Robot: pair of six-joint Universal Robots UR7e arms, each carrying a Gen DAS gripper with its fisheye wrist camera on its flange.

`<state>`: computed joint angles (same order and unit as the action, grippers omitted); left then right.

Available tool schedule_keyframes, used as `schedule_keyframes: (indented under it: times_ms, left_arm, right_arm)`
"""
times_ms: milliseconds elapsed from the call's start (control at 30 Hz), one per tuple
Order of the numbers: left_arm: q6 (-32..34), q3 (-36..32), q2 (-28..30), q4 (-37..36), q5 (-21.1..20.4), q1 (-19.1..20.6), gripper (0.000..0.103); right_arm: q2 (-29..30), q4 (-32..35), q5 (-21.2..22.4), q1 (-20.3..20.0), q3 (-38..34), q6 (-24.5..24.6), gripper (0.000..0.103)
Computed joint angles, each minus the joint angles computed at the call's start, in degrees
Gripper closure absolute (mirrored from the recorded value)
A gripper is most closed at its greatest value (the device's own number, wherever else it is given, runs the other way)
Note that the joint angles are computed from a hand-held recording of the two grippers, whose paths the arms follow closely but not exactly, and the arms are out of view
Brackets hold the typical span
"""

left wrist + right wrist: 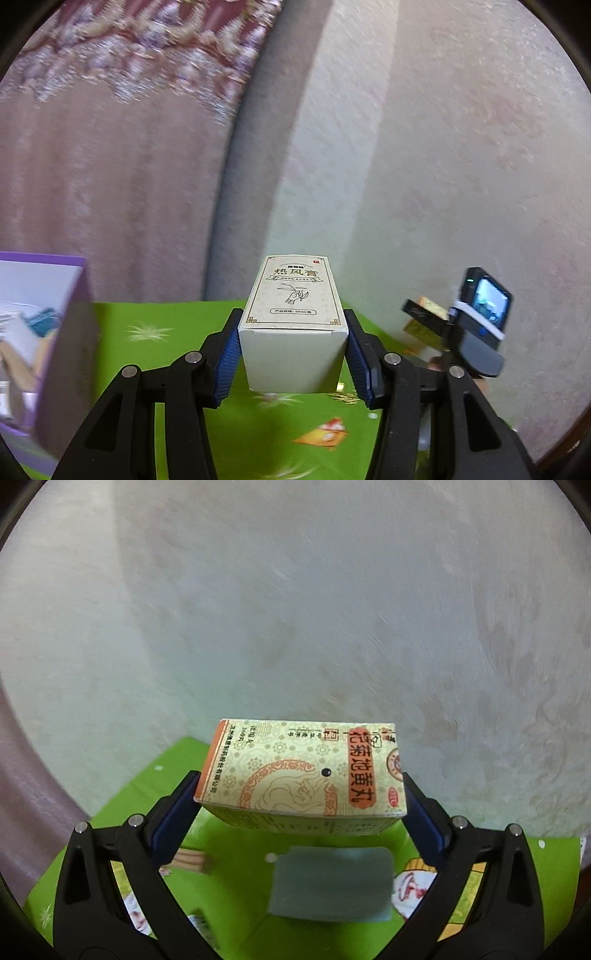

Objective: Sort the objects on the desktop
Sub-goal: 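Carry the white box and yellow printed box over the purple-rimmed box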

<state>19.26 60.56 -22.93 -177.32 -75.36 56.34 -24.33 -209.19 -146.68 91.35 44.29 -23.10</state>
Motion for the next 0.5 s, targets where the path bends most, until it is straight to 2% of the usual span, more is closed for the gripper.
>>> schedule_keyframes:
  times_ms: [367, 500]
  left_arm:
    - [-3.92, 6.99, -6.63, -11.68, 7.10, 1.39, 0.051]
    - [-5.95, 9.27, -8.58, -15.85, 9.52, 1.93, 0.051]
  right_arm:
    - [-4.34, -0.13, 11.17, 3.57, 11.01, -5.17, 0.003]
    - [-5.75, 3.04, 16.47, 5.94, 14.76, -5.83, 0.003]
